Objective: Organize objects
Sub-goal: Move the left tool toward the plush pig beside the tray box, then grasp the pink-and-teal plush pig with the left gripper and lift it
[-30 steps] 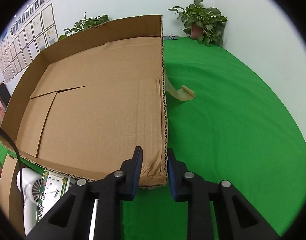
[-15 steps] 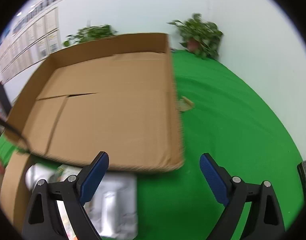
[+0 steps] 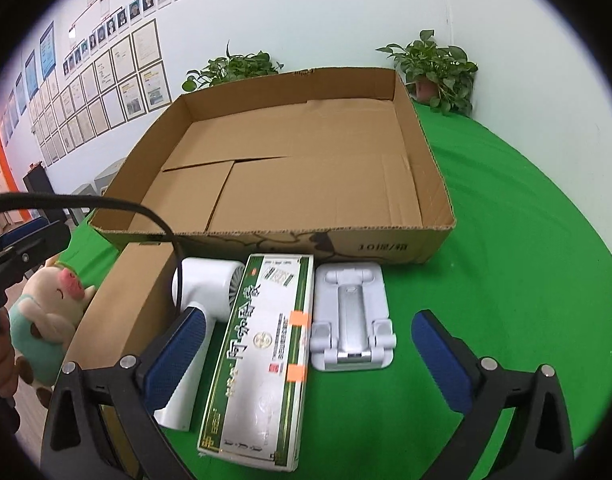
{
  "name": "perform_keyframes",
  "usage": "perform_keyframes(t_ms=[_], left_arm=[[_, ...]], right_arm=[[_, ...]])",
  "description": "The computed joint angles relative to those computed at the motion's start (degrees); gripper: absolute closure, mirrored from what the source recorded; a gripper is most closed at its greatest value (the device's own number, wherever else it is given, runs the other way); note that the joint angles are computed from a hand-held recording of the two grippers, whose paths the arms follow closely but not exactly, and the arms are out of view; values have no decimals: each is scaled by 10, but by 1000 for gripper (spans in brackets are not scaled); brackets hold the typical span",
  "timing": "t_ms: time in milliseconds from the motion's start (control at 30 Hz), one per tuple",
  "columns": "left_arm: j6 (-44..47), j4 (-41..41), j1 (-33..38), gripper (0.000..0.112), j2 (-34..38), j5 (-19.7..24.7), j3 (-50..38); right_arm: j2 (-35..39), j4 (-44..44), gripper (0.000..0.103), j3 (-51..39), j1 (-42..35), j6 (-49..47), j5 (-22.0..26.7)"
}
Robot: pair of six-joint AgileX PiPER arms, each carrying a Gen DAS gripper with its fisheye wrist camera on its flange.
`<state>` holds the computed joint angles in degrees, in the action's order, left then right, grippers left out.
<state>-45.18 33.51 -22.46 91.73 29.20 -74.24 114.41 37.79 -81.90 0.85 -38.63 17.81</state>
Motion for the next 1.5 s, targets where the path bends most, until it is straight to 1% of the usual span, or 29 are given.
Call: perform_keyframes(t_ms=[33,100,233,367,467,767,1000,1167,1267,1333,1433,1500], left_arm=[[-3,1,-2,10,1,2,-1],[6,-9,9,10,-18,-12,33],[10,-21,13,10,-20,-12,39],[19,-35,21,10,-12,-15,34],[14,-29,21,10,-13,-15,39],[51,-68,42,10,-19,-32,51],[39,-62,43,10,-38,-25,61],[20,-46,36,10,-67,-15,66],[14,-42,33,10,-101,1,74],[14,-43,32,10,-129,14,82],[22,-53,35,10,-184,31,107],[30,-59,41,10,-218,44,125]], right_arm=[[2,-3,1,-1,0,4,2],[-3,17,1,9,-1,-13,-1],[-10,43,1,23,1,-35,-8],[-9,54,1,26,3,-49,-3],[-8,67,1,29,4,-64,-4],[-7,71,1,29,9,-70,-1],[-17,73,1,35,18,-76,-3],[-52,56,1,53,22,-73,-9],[-90,75,1,72,20,-110,-10],[-122,106,1,86,17,-161,3],[-181,163,1,110,20,-282,57],[-216,191,1,120,29,-366,106]])
